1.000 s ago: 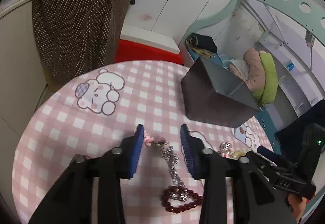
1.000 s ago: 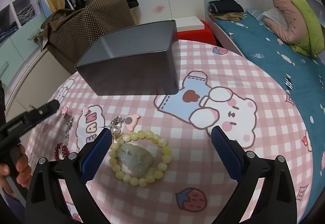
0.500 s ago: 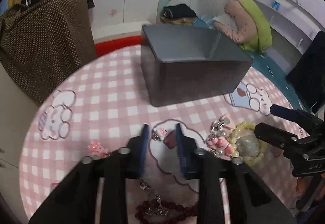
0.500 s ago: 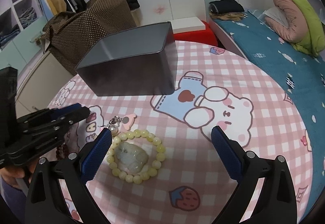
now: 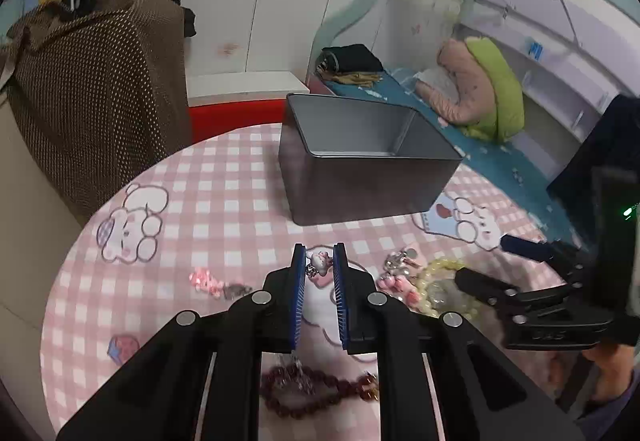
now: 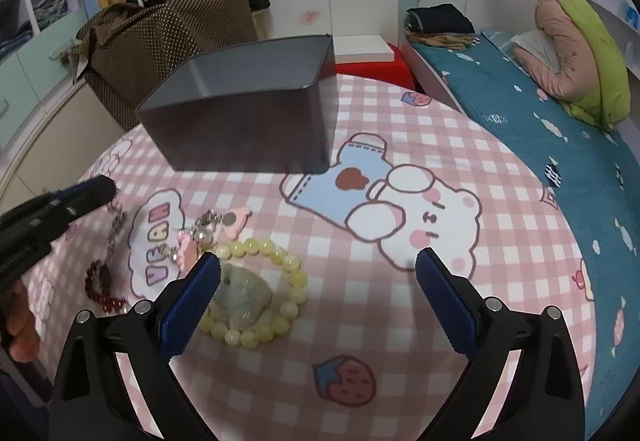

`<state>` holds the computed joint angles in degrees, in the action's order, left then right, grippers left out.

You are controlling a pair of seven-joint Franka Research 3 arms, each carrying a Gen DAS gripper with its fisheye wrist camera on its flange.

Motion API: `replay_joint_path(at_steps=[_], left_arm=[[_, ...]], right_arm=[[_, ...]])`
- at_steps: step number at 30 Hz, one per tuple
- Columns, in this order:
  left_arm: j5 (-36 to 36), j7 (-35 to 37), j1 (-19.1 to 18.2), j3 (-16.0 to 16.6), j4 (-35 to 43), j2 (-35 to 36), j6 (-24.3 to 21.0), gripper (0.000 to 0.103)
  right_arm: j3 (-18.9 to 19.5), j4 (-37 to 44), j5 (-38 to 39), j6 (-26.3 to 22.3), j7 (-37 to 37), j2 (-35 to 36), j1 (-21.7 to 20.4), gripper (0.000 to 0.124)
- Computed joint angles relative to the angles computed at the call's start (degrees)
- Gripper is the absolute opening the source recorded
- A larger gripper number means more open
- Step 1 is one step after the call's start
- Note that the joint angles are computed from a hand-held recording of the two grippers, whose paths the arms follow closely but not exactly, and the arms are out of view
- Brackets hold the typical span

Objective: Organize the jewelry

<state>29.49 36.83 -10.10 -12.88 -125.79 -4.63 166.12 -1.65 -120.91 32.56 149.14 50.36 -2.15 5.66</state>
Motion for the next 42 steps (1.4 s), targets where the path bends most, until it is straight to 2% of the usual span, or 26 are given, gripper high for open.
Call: replay_joint_path(at_steps=[6,8,10,12,17,21,24,28,34,42], left_arm=[[-0.9,-0.2,0.6,0.3,-1.9,-1.2,1.9,0.012],[-0.6,-0.3,0.8,0.2,-2.3,-1.3,2.3,0.012],[-2.1,1.4,0.5,0.4,-2.7,-1.4,2.9,0.012],[-2.2,1.4,0.5,0.3,-2.9,-1.7,3.5,0.012],[-5.1,4.4,-0.1,0.5,-3.4,-2.3,4.2,0.012],[-6.4,5.5,-0.2,0.3,-3.5,-2.7,4.1,0.013],[-8.6,7.2,-0.9,0.6,-3.6,-2.9,3.9,0.013],[-16.7,13.8,-3.7,2.7,-4.3,-3.0,5.4,0.013],[-24.8,20.8,-6.1,3.6,-4.4,-3.5,6.0,0.012],[-30.5,26.5,-7.9,4.0,-2.5,-3.7,6.2,0.013]], right_arm=[[0.1,-1.8,-3.3,-0.1,1.0,-1.3,0.1,0.093],[0.0,-2.3,-3.3,-0.2,0.8,-1.8,0.2,0.073],[-0.3,-2.2,-2.4,-1.0,0.8,-2.2,0.1,0.066],[-0.4,-2.1,-2.2,-0.1,1.3,-2.2,0.0,0.064],[-0.4,0.9,-4.1,-3.4,2.8,0.1,-0.4,0.041],[0.1,0.7,-6.5,-3.2,3.5,0.1,-0.3,0.038],[0.4,-0.5,-7.9,-1.2,2.6,-0.5,0.1,0.027],[0.3,-0.2,-6.3,-3.4,-0.2,-0.8,0.5,0.01],[-0.2,-1.4,-0.2,-4.5,-5.0,-3.2,1.2,0.01],[-1.1,-1.3,5.3,-5.4,-9.6,-7.4,2.0,0.01]])
